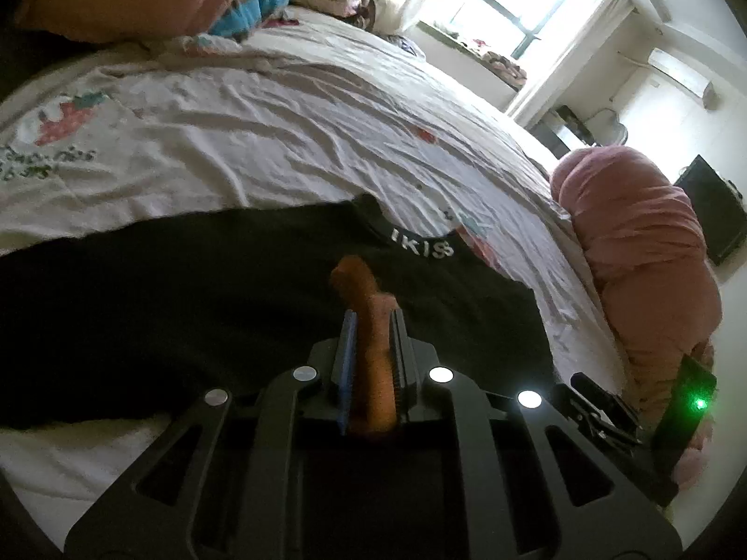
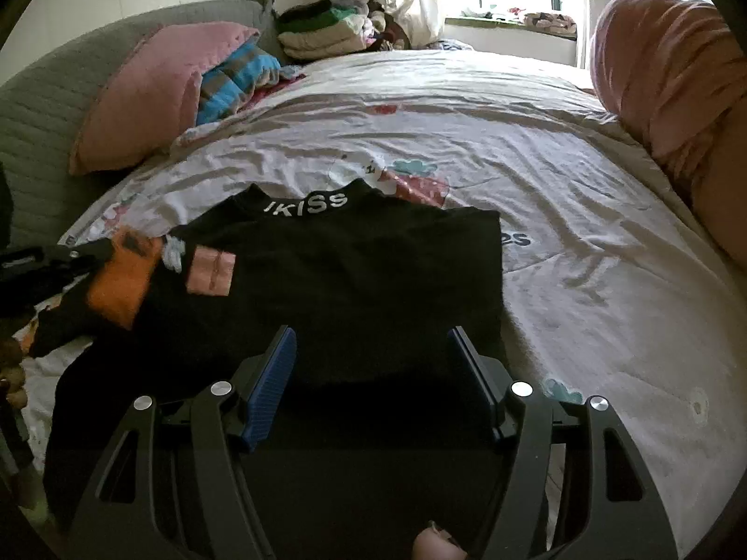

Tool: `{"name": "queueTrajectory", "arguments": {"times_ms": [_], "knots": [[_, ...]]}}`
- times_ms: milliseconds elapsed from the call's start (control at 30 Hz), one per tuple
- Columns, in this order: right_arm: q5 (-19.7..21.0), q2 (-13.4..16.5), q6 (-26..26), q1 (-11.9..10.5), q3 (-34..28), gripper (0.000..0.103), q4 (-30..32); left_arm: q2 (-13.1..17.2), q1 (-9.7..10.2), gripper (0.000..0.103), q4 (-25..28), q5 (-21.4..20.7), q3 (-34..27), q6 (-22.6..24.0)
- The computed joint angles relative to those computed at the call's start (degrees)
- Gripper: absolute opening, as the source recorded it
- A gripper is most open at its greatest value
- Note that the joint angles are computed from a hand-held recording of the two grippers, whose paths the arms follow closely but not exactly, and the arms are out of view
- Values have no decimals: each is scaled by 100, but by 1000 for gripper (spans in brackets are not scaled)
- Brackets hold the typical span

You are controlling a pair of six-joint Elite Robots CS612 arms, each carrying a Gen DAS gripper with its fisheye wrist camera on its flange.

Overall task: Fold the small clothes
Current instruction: 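Lay the sleeve flat across the shirt body with the left gripper and release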

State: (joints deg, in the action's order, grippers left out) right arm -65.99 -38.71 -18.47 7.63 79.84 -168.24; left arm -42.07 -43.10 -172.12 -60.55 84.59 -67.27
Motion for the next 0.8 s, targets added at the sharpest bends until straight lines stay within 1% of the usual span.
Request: {"name": "queueTrajectory", "arguments": {"times_ms": [100, 133, 267, 300, 367, 400, 467, 500, 533, 567, 600, 667, 700, 733, 800], "knots": [[-43, 44, -79, 49, -102, 65, 173, -51, -26, 6, 188, 170, 21, -13], [-51, 52, -96, 61, -116, 65, 184, -52, -23, 6, 234, 166, 14, -15], [-81, 91, -229, 120, -186, 65, 296, 15, 16, 7, 487, -92, -96, -47], [-123, 108, -252, 133, -209, 65, 328, 52, 37, 7, 617, -236, -148, -72], [-243, 160, -243, 156, -296, 66, 504, 112, 67, 17, 849, -446, -220, -176], [-280, 180, -232, 161, -329, 66, 581, 139, 81, 20, 962, -547, -242, -245], [-478, 240, -164, 178, -424, 66, 813, 181, 102, 29, 1372, -720, -305, -407], [-549, 267, -128, 180, -470, 66, 937, 199, 108, 31, 1490, -761, -318, -453], [-602, 304, -54, 176, -525, 66, 1092, 213, 114, 31, 1502, -787, -299, -512], [-579, 317, -12, 168, -529, 66, 1120, 214, 115, 31, 1442, -804, -268, -553], [-550, 319, 2, 160, -514, 66, 1090, 203, 115, 32, 1385, -803, -233, -569], [-534, 284, -40, 163, -449, 67, 976, 155, 92, 36, 1378, -716, -175, -582], [-484, 267, -37, 156, -419, 69, 936, 129, 83, 37, 1331, -705, -132, -604], [-336, 229, -23, 133, -353, 71, 844, 105, 77, 38, 1288, -705, -92, -632], [-200, 171, -49, 115, -250, 75, 661, 40, 50, 43, 1260, -604, -21, -672]]}}
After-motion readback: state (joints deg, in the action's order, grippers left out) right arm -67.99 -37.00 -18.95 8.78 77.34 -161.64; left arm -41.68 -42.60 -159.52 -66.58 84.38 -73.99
